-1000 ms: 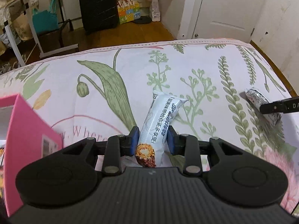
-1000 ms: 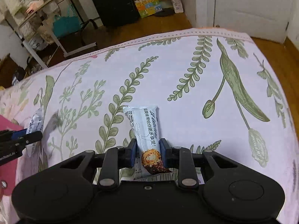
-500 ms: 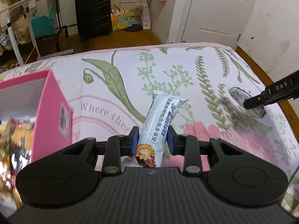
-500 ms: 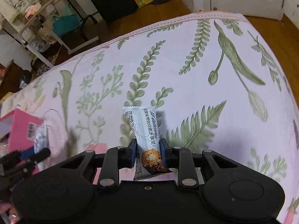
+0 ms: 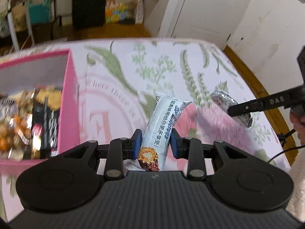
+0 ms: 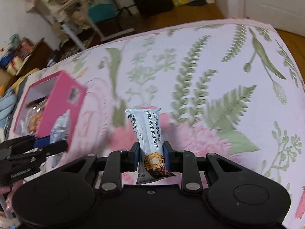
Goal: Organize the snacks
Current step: 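Carry both white wafer bars over the pink box, then open both tools to drop the wafer bars into the box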
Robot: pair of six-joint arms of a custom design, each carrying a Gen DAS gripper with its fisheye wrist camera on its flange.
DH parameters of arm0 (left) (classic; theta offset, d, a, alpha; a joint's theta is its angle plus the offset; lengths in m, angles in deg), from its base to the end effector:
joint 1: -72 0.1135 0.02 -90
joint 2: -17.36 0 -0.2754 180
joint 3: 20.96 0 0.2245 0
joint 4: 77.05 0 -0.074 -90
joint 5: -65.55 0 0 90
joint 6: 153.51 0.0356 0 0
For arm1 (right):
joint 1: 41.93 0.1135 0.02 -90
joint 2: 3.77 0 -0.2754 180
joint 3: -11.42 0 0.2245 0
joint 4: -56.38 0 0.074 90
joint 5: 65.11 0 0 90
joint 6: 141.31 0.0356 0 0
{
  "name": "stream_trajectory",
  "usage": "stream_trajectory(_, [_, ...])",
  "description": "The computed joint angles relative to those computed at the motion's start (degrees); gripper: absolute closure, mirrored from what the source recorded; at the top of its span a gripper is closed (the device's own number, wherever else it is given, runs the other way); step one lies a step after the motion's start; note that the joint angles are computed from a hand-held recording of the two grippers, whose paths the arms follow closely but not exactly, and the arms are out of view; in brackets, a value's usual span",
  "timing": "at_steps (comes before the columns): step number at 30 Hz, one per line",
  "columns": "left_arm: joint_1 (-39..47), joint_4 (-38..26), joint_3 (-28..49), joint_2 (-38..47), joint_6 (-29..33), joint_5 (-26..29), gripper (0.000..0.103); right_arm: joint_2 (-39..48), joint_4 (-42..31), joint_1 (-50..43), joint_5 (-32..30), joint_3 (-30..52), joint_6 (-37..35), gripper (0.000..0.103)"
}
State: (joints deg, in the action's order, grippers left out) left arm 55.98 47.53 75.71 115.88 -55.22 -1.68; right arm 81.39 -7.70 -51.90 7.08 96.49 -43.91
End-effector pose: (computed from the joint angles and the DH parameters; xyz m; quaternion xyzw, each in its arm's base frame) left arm 0.3258 -0.1079 0.2887 0.2524 0.9078 -0.2076 0.2628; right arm 0.2661 -0.0357 0.2905 0.1112 0.9571 0.1459 0.2241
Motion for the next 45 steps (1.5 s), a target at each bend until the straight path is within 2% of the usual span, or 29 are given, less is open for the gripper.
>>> stream_trajectory(6, [5.70,-14.65,6.41,0.41,0.00,5.51,0.072,-6.47,-0.10,9.34,2.22,-2.70,2.28,0.073])
stream_trajectory(9, [8.16,-18.43,8.68,-1.13,2.41,5.17,0.072,-7.28,-1.62,14.29,2.15,-0.98,4.18,0.073])
stream_trajectory(15, [13.21,-26.90,17.55,-1.45,7.46,4.14,0.072,-4.03,-4.34,23.89,2.37,8.76,8.45,0.073])
stream_trajectory(20, [17.38,-29.77,24.85,0.25,9.19,1.09,0.072,3.77,-5.08,29.86,2.24,19.19,12.12,0.073])
stream_trajectory(23, [19.95,-26.24,24.56,-0.19,8.07,-0.67,0.072,8.58,-2.59,32.08,3.06,23.70,14.15,0.073])
stream_trajectory(28, [23.42,-23.17,26.31,2.79,4.14,2.04,0.072,15.64,4.51,33.55,2.07,27.44,18.60,0.073])
stream_trajectory(34, [21.43,-15.87,25.24,7.28,-1.45,-3.75,0.075,23.74,11.16,33.99,1.90,30.41,25.08,0.073])
stream_trajectory(36, [21.16,-14.74,25.54,8.90,-2.46,-4.54,0.075,24.18,15.37,33.69,1.92,27.92,27.47,0.073])
stream_trajectory(40, [20.72,-11.68,24.20,10.55,-5.54,-6.49,0.066,25.50,20.90,32.79,-0.28,24.46,31.01,0.069])
stream_trajectory(42, [20.45,-9.80,21.83,9.86,-6.07,-7.47,0.058,25.99,22.09,32.17,-1.28,23.36,31.23,0.066])
stream_trajectory(45, [20.21,-7.42,17.90,7.84,-5.39,-7.57,0.051,24.12,24.44,31.32,-2.01,19.66,30.17,0.056])
